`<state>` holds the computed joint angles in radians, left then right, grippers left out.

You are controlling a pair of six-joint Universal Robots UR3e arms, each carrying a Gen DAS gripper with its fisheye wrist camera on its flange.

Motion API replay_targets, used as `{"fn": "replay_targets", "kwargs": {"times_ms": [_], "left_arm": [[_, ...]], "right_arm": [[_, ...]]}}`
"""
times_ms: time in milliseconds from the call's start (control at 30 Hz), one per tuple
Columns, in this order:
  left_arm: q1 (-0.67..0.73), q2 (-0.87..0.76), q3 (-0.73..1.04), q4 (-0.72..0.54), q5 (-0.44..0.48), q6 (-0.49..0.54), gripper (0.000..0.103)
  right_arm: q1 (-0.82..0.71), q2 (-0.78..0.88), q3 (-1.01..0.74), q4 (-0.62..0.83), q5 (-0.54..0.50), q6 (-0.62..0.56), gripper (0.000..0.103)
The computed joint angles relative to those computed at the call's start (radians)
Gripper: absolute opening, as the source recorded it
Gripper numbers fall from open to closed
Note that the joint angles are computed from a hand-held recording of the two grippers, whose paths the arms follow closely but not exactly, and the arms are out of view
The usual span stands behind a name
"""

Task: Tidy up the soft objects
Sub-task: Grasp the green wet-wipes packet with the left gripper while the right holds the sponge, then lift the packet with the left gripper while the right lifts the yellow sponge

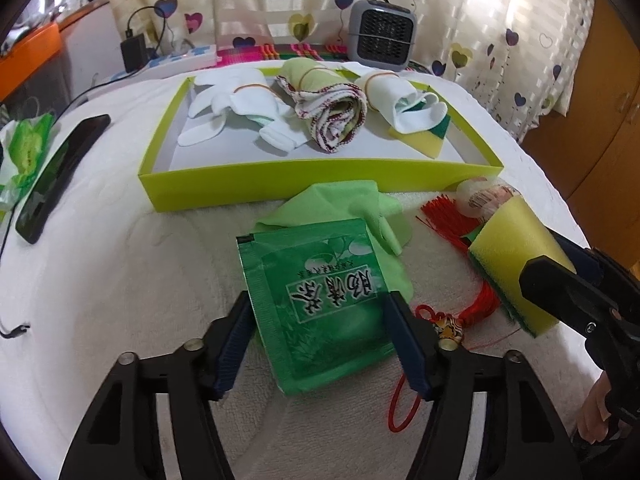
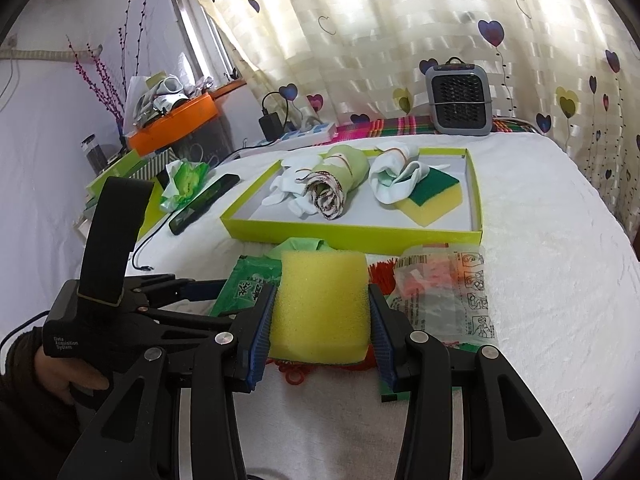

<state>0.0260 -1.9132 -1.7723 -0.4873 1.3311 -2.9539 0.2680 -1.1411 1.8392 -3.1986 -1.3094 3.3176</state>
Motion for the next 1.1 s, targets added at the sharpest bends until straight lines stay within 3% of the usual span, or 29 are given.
{"fn": "replay_targets", "kwargs": {"times_ms": [100,500,1100], "left_arm": [[0.008,0.009,-0.014,0.017,0.001,-0.014,0.043],[0.033,0.026,-0.057,0.089,-0.019,-0.019,0.019],[0.082,0.107,-0.144,0.158,-0.098,-0.013,0.01]], "right_arm": [[-0.003,0.001,0.0,0.002,0.002,0.0,0.045],[0.006,0.006,-0.009,0.018,-0.005,0.004,0.045],[0.003,-0.003,0.006,0.012,-0.007,0.014,0.045]]}}
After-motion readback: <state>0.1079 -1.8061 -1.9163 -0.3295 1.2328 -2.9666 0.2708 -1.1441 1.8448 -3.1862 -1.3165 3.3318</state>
